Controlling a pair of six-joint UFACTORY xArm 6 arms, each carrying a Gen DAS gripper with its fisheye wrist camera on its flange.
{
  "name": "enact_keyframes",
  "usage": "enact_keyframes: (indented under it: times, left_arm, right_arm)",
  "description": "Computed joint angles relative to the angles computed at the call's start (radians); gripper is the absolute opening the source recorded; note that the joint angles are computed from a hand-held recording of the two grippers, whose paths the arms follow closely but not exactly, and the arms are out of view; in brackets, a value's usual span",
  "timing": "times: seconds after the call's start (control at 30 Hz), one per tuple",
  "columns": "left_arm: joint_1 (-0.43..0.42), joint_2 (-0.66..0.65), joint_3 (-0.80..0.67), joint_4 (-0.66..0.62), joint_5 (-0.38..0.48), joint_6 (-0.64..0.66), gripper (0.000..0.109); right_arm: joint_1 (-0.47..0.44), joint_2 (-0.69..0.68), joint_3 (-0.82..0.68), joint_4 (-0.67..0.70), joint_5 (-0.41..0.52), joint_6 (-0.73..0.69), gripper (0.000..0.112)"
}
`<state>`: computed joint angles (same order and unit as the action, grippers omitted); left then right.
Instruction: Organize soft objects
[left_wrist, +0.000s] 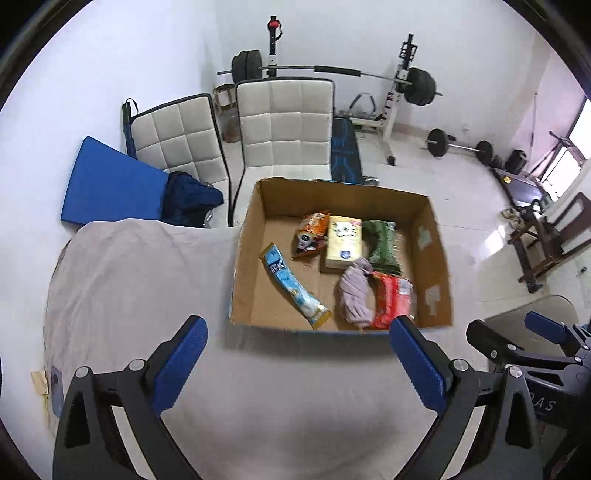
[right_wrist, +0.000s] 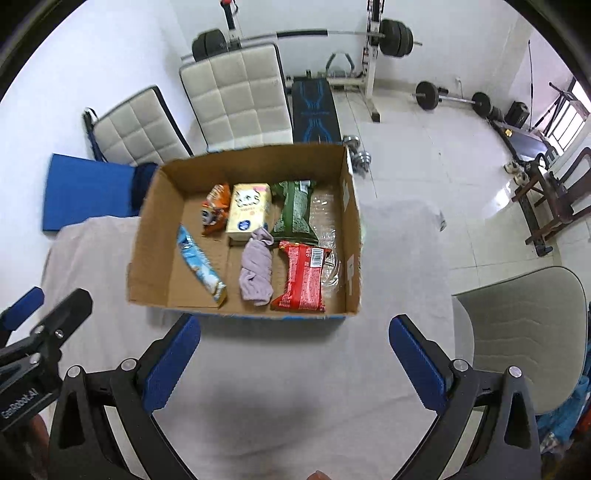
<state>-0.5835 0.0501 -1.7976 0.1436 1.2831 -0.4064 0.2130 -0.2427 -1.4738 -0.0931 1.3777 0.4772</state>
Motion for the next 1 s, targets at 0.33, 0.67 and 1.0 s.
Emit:
enact_keyframes:
  times: [0.33, 0.67, 1.0]
  left_arm:
    - [-0.066, -0.142, -0.021, 0.031, 0.096, -0.049, 0.101]
    - [-0.127, -0.211, -0.057, 0.088, 0.161, -0.059, 0.101]
    - [-0.159, -0.236, -0.067, 0.129, 0.179, -0.089, 0.101]
  right_arm:
    - [0.129, -0.179, -0.064, -0.056, 0.131, 0.09, 0.103]
    - [0.324, -0.249, -0.186, -0.175, 0.305, 0.204, 0.103]
    - [0.468, -0.222, -0.335, -0.302, 0.435, 0.247, 0.103]
